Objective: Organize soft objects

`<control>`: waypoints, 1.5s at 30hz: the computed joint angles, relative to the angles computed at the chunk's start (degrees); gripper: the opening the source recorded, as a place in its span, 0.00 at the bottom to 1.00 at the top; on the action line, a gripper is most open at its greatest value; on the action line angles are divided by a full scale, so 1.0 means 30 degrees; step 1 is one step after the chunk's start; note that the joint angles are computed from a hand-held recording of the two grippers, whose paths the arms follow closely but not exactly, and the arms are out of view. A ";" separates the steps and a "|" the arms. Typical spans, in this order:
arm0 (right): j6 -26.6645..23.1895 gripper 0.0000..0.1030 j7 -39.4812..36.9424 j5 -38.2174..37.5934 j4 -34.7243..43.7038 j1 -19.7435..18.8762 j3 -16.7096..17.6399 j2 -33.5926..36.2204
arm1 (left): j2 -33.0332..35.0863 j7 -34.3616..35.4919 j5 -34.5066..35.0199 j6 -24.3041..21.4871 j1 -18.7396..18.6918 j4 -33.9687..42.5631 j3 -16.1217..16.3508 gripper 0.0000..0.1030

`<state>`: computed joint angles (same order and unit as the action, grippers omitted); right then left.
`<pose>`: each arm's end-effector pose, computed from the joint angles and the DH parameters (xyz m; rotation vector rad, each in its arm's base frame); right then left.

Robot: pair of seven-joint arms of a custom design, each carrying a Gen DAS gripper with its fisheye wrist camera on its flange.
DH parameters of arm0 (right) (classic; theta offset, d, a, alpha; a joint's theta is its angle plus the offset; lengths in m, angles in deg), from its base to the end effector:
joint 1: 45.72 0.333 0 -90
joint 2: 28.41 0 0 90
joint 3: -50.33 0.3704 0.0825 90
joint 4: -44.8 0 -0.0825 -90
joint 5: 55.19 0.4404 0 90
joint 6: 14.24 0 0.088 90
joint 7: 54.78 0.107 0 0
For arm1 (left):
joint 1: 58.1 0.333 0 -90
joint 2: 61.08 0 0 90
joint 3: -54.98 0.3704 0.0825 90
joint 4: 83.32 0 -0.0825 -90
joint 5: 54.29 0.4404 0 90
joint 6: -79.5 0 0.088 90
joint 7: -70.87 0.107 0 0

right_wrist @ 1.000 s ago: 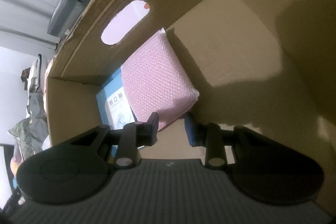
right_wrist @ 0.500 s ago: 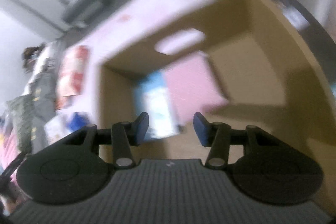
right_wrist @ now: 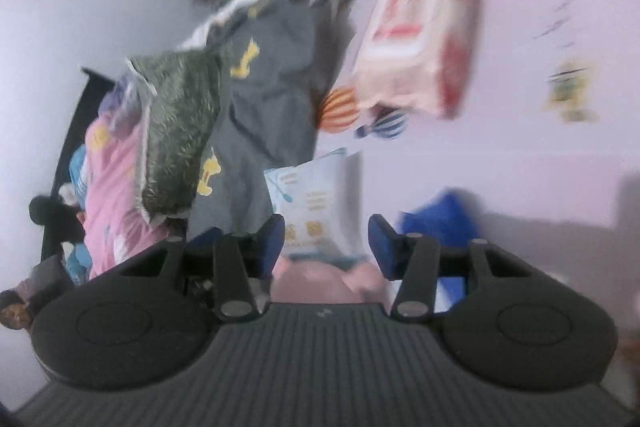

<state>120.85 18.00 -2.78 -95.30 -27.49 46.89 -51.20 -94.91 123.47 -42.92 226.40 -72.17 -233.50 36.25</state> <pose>0.4625 0.1311 0.5071 -1.6670 1.6922 0.4045 0.3546 -0.2423 0.5034 -1.8358 1.9366 -0.5770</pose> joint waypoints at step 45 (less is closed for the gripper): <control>0.1511 0.15 -0.0827 -0.0021 -0.2591 -0.1616 -0.1638 -0.7063 | 0.1870 -0.2002 0.1833 0.2206 -0.1774 0.5608 -0.3242 0.10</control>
